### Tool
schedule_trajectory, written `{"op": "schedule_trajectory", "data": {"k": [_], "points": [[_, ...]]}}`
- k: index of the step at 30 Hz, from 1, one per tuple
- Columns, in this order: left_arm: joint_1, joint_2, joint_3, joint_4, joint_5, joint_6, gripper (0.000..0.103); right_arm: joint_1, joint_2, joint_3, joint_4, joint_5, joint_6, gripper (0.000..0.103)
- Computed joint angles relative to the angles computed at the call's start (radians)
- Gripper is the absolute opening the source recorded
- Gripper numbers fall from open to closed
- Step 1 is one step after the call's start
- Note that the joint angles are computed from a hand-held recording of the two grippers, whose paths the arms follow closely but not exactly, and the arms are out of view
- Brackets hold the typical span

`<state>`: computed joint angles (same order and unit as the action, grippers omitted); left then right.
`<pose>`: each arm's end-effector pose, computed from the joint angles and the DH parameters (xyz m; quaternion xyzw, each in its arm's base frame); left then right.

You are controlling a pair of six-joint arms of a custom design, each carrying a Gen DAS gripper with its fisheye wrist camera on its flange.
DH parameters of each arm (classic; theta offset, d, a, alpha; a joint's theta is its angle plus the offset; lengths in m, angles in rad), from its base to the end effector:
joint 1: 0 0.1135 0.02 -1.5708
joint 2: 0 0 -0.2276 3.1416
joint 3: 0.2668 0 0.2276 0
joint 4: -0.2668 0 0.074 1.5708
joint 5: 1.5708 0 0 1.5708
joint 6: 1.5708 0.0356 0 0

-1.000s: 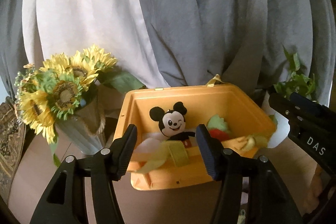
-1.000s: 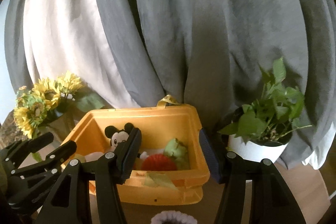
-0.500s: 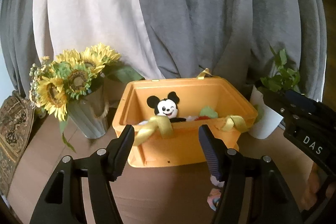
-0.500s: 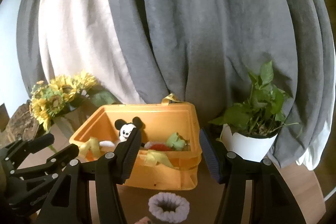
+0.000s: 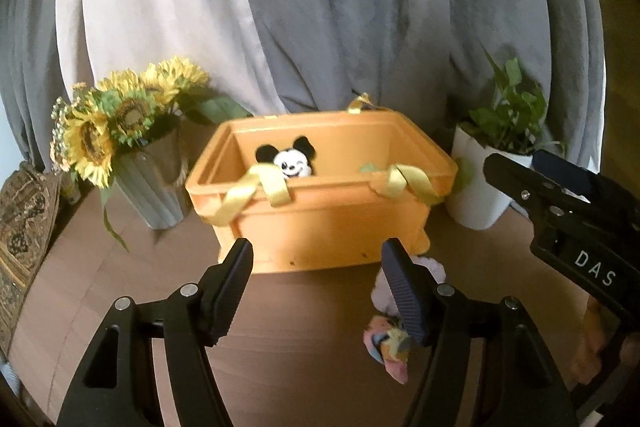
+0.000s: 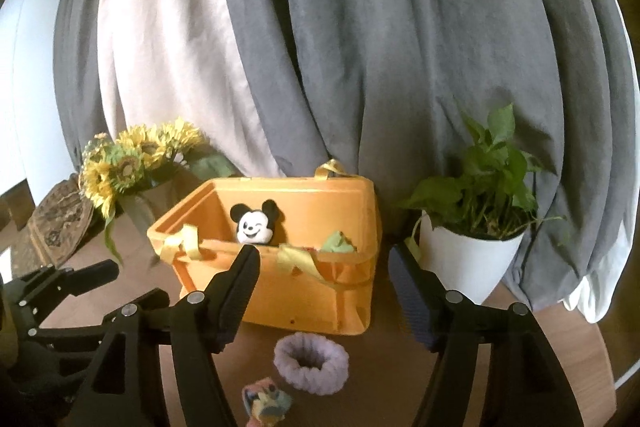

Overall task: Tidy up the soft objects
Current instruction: 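Withdraw both grippers from the crate toward the scarf and scrunchie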

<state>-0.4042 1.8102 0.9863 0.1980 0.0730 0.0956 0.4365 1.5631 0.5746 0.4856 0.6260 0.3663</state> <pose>0.3262 -0.1424 0.1501 0.2362 0.8581 -0.1020 0.4444 0.2619 0.0991 0.1412 0.1279 0.8240 -0.0548 0.5493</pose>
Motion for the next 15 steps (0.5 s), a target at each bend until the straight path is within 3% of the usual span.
{"op": "schedule_trajectory", "data": {"k": [15], "points": [[-0.073,0.109,-0.042,0.021,-0.031,-0.003,0.067,-0.054,0.090,-0.108,0.103,-0.161,-0.029,0.071]]}}
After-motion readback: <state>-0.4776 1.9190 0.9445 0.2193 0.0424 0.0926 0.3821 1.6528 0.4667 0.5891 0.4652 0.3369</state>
